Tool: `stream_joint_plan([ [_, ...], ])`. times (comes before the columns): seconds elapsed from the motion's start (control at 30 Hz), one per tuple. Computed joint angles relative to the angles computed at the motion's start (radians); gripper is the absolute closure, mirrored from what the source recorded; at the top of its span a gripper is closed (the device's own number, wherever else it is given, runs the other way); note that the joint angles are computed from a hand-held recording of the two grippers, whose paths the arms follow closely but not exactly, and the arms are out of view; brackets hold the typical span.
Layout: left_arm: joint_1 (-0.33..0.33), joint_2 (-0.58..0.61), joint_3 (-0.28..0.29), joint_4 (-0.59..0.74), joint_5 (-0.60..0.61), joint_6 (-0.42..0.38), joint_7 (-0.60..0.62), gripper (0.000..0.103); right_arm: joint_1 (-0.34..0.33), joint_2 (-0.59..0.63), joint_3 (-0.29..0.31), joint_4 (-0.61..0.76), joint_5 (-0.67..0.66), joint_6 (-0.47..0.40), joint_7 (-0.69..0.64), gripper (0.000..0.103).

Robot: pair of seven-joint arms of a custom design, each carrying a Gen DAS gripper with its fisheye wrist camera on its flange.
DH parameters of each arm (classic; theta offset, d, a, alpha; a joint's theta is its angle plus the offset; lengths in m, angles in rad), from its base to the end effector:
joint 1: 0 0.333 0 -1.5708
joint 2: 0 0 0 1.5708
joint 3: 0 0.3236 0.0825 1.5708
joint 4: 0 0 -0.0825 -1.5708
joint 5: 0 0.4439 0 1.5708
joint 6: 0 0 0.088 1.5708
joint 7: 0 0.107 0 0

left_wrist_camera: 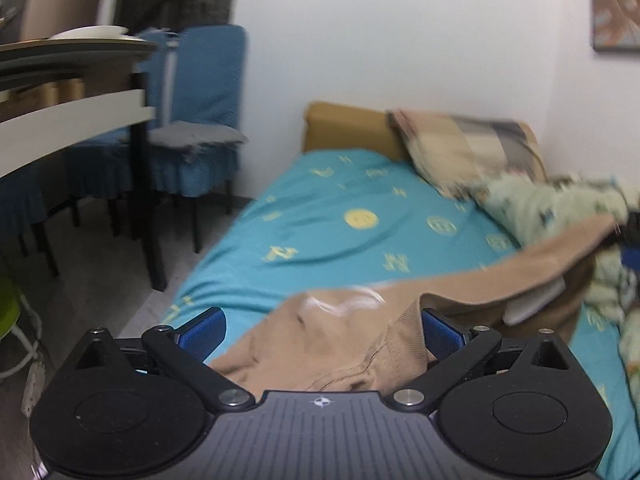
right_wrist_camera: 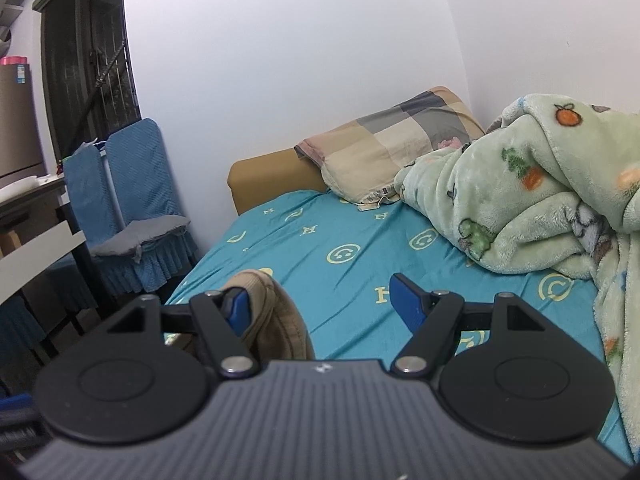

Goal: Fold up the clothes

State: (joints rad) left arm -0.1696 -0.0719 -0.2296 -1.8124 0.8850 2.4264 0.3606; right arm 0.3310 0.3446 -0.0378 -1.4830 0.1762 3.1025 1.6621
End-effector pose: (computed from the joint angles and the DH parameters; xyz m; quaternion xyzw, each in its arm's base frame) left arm 0.5956 -0.2532 0.6411 -0.7090 0.5120 -0.3085 0.3741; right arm 0.7349 0.2123 0.6288 -0.5800 0.5559 -0.2896 0.5203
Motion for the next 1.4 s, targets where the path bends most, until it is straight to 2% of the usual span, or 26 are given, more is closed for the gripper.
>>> stream_joint_plan([
  [0.1, -0.016, 0.035, -0.007, 0.031, -0.008, -0.037, 0.105, 0.000, 0.005, -0.003, -0.006, -0.005, -0.003, 0.003, 0.004, 0.030],
  [0.3, -0.039, 0.064, -0.001, 0.038, 0.025, -0.006, 0.214, 0.000, 0.007, -0.005, -0.009, -0.009, -0.003, 0.007, 0.015, 0.030],
  [0.43, -0.061, 0.106, 0.002, 0.081, 0.094, -0.100, 0.197, 0.000, 0.017, -0.005, -0.023, -0.012, -0.010, 0.018, 0.025, 0.030],
  [0.53, -0.071, 0.102, 0.014, 0.090, 0.115, -0.183, 0.104, 0.000, 0.039, 0.002, -0.056, -0.008, -0.028, 0.024, 0.048, 0.030],
  [0.63, -0.065, 0.050, 0.018, 0.056, 0.182, -0.229, -0.083, 0.000, 0.057, 0.013, -0.086, 0.002, -0.045, 0.017, 0.075, 0.030],
  [0.73, -0.048, -0.007, 0.002, 0.020, 0.232, -0.288, -0.238, 0.000, 0.035, 0.013, -0.058, 0.001, -0.054, 0.011, 0.045, 0.029],
  [0.77, -0.042, -0.020, -0.006, 0.014, 0.248, -0.315, -0.277, 0.000, 0.043, 0.012, -0.066, 0.003, -0.078, -0.010, 0.028, 0.029],
  [0.8, -0.037, -0.031, -0.014, 0.010, 0.264, -0.342, -0.312, 0.000, 0.057, 0.012, -0.082, 0.010, -0.117, -0.068, 0.012, 0.023],
  [0.83, -0.031, -0.040, -0.020, 0.007, 0.270, -0.359, -0.333, 0.000, 0.066, 0.013, -0.090, 0.021, -0.159, -0.133, -0.002, 0.022],
  [0.87, -0.026, -0.050, -0.022, 0.000, 0.265, -0.358, -0.339, 0.000, 0.047, 0.016, -0.062, 0.035, -0.169, -0.210, -0.043, 0.022],
  [0.9, -0.021, -0.061, -0.023, -0.006, 0.259, -0.357, -0.346, 0.000, 0.034, 0.014, -0.045, 0.031, -0.170, -0.251, -0.050, 0.022],
  [0.97, -0.013, -0.086, -0.027, -0.024, 0.247, -0.340, -0.344, 0.000, 0.020, -0.004, -0.028, 0.005, -0.164, -0.291, -0.023, 0.022],
  [1.03, -0.007, -0.116, -0.042, -0.047, 0.259, -0.336, -0.334, 0.000, 0.011, -0.037, -0.021, -0.038, -0.150, -0.292, 0.045, 0.022],
  [1.07, -0.003, -0.132, -0.048, -0.058, 0.267, -0.329, -0.336, 0.000, 0.021, -0.066, -0.034, -0.077, -0.172, -0.264, 0.103, 0.022],
  [1.23, 0.026, -0.177, -0.076, -0.026, 0.295, -0.326, -0.355, 0.000, 0.087, -0.197, -0.123, -0.206, -0.437, -0.096, 0.436, 0.023],
  [1.33, 0.048, -0.201, -0.077, 0.053, 0.289, -0.295, -0.366, 0.000, 0.067, -0.239, -0.106, -0.157, -0.509, -0.043, 0.470, 0.023],
  [1.4, 0.069, -0.201, -0.090, 0.132, 0.310, -0.289, -0.357, 0.000, 0.015, -0.266, -0.038, -0.103, -0.398, -0.038, 0.365, 0.023],
])
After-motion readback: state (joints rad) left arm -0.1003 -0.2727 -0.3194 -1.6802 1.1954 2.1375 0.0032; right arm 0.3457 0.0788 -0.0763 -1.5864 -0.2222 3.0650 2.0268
